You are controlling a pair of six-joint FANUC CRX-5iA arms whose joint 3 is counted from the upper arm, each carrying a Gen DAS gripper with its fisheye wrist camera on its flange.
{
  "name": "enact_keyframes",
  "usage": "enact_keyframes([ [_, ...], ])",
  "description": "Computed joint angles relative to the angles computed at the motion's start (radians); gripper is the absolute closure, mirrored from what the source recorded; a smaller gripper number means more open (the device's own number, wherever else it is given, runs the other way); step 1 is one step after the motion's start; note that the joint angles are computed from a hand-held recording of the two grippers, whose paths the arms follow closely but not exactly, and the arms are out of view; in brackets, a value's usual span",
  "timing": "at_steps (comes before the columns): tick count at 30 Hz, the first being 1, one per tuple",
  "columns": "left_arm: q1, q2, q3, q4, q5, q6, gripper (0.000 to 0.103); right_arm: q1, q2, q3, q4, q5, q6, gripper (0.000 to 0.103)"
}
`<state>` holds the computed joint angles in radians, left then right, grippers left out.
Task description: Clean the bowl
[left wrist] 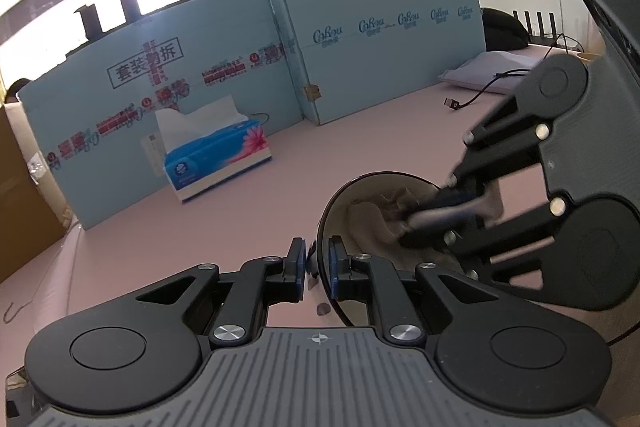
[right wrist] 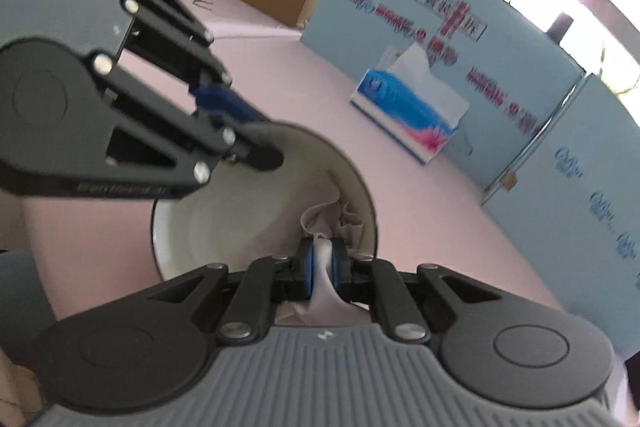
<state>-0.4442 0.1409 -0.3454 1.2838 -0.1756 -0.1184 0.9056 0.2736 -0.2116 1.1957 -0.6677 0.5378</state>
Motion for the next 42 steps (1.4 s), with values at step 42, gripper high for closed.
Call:
enact_keyframes([
  [42, 0.054, -0.033, -0.015, -0.277, -0.038, 0.439, 0.079, 0.042, -0.024, 0.008, -0.245, 0.023, -0.010, 0.093],
])
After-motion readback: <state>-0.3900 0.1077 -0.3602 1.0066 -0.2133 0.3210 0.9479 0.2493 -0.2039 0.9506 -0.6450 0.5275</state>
